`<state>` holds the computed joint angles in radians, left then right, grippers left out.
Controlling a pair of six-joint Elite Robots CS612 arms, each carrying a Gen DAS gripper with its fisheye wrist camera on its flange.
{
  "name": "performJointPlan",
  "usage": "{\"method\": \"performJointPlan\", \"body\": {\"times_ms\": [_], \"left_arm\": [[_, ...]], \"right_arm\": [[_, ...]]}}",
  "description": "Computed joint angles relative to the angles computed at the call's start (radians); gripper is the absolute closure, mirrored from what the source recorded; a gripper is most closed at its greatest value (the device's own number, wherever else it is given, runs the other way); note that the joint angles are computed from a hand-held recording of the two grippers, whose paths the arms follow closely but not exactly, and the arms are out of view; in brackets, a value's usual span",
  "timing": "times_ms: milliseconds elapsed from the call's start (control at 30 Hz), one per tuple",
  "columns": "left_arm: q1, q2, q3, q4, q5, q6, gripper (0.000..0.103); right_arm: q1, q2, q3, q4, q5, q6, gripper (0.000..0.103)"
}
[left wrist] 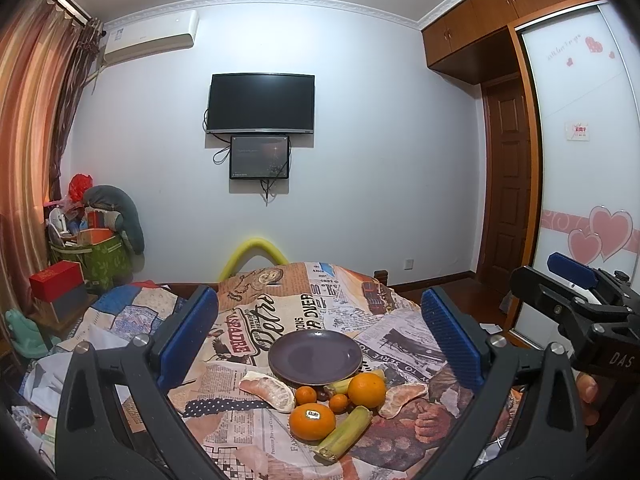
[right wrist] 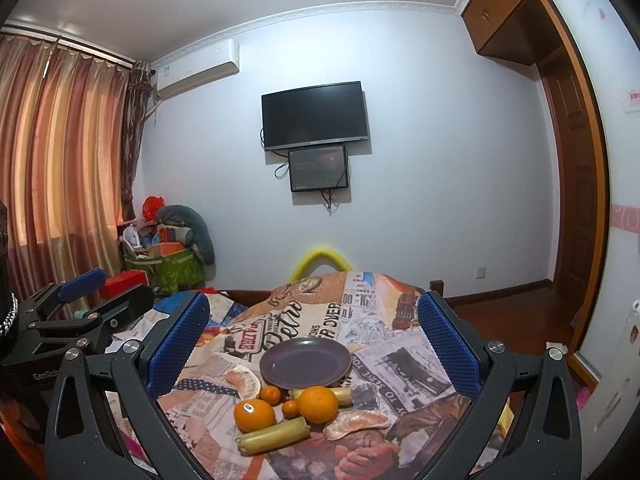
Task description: Organize fruits
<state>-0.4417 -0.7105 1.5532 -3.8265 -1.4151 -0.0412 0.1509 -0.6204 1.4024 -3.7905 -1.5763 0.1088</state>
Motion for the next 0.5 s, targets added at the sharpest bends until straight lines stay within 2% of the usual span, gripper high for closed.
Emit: {"method": "performJointPlan", "body": {"times_ms": [500], "left_arm": [[0.002,-0.001,0.000,0.004,-0.002,-0.006,0.000]], "right_arm": [[0.000,0.001,0.001,0.003,-0.002,0.000,0.000]]}}
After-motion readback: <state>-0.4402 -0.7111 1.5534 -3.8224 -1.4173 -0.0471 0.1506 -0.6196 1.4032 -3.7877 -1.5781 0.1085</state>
